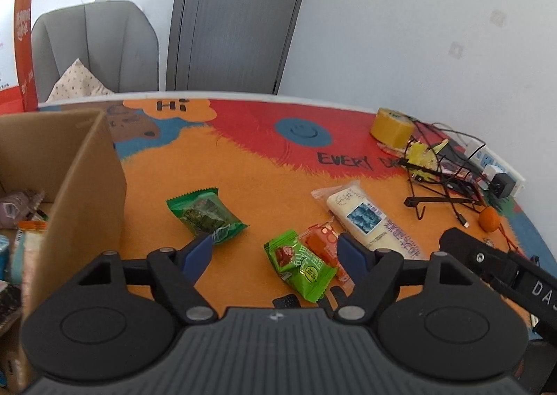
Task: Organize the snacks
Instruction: 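Move both open tools back over the remaining snacks, then grasp the green candy packet with the left tool while the right grasps the white cake bar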
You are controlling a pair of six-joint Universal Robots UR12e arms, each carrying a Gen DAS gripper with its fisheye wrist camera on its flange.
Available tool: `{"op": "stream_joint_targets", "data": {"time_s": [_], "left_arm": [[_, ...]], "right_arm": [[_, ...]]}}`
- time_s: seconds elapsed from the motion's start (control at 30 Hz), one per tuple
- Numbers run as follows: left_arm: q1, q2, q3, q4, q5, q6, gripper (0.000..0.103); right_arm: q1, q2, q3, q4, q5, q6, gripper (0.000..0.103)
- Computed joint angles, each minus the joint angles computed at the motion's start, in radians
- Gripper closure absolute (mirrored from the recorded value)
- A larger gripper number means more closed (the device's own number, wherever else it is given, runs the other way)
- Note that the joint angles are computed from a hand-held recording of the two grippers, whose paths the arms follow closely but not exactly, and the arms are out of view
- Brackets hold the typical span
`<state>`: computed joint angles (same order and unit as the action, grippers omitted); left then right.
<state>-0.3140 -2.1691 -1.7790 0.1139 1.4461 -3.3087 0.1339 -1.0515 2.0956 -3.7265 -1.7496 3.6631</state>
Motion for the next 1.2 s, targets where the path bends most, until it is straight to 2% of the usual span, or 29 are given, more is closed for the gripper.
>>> {"op": "stream_joint_targets", "data": {"time_s": [0.3, 0.4, 0.53, 0.6, 0.67, 0.7, 0.73, 0.77, 0.93, 1.1, 1.2], "left_arm": [[-0.014, -0.035, 0.049, -0.070, 0.023, -0.020, 0.036], [-0.019, -0.046, 0.061, -0.085, 0.030, -0.026, 0.038], [-0.022, -0.058, 0.065, -0.062, 0.031, -0.022, 0.039], [-0.021, -0.059, 0.065, -0.063, 0.023, -0.019, 0.045], [-0.021, -0.058, 0.065, -0.078, 0.021, -0.011, 0.059], [-0.022, -0.059, 0.062, -0.069, 0.029, -0.004, 0.062], [-0.023, -0.059, 0.060, -0.065, 0.040, 0.001, 0.070], [-0.021, -0.059, 0.058, -0.062, 0.035, 0.000, 0.072], [-0.011, -0.047, 0.041, -0.060, 0.003, 0.003, 0.075], [-0.003, -0.030, 0.015, -0.035, -0.022, 0.005, 0.075], [0.001, -0.019, -0.004, -0.021, -0.038, 0.003, 0.075]], "right_arm": [[-0.017, 0.021, -0.043, 0.059, 0.039, -0.022, 0.032], [-0.020, 0.029, -0.055, 0.078, 0.041, -0.022, 0.033], [-0.016, 0.043, -0.075, 0.119, 0.018, -0.029, 0.034], [-0.018, 0.044, -0.078, 0.139, 0.035, -0.032, 0.041], [-0.013, 0.044, -0.079, 0.160, 0.035, -0.044, 0.047], [-0.013, 0.042, -0.078, 0.168, 0.042, -0.049, 0.050], [-0.012, 0.040, -0.076, 0.176, 0.050, -0.049, 0.057], [-0.012, 0.040, -0.072, 0.169, 0.060, -0.047, 0.059], [-0.003, 0.031, -0.053, 0.155, 0.069, -0.056, 0.070], [0.010, -0.003, -0.024, 0.195, 0.052, -0.060, 0.071], [0.026, -0.020, -0.013, 0.220, 0.003, -0.068, 0.069]]}}
